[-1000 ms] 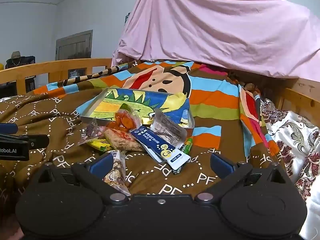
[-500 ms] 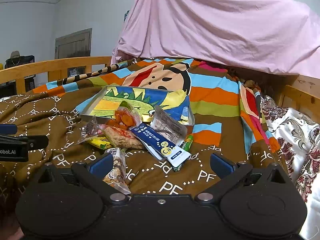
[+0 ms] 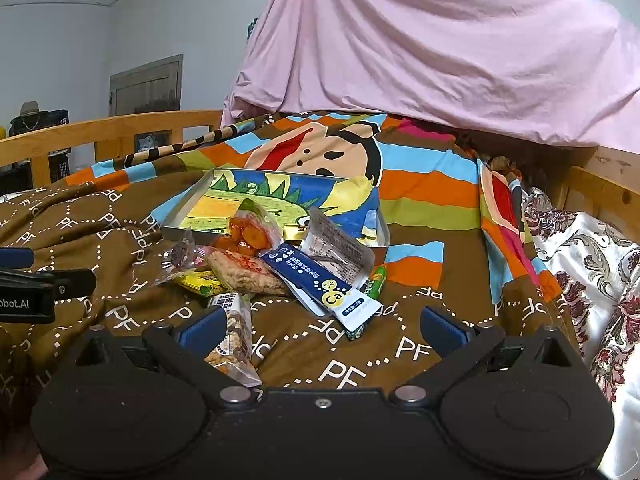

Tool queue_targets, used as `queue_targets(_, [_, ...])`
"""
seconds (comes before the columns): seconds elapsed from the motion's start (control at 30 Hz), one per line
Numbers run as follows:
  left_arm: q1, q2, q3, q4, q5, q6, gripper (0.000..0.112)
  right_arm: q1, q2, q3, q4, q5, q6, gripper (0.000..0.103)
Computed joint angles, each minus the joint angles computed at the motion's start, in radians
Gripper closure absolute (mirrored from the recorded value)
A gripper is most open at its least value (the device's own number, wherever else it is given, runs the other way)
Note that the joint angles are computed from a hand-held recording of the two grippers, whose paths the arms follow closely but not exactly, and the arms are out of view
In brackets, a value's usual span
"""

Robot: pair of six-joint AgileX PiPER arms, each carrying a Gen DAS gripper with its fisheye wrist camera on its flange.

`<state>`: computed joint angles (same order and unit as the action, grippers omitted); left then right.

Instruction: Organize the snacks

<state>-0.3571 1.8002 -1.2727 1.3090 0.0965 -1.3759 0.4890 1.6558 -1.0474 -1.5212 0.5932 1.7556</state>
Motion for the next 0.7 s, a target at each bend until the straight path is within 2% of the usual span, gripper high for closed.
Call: queue_targets(0.7, [-0.001, 0.000, 0.007, -0.022, -0.001, 0.021, 0.010, -0.011, 0.011, -0.019, 0.085, -0.016, -0.063, 0.001])
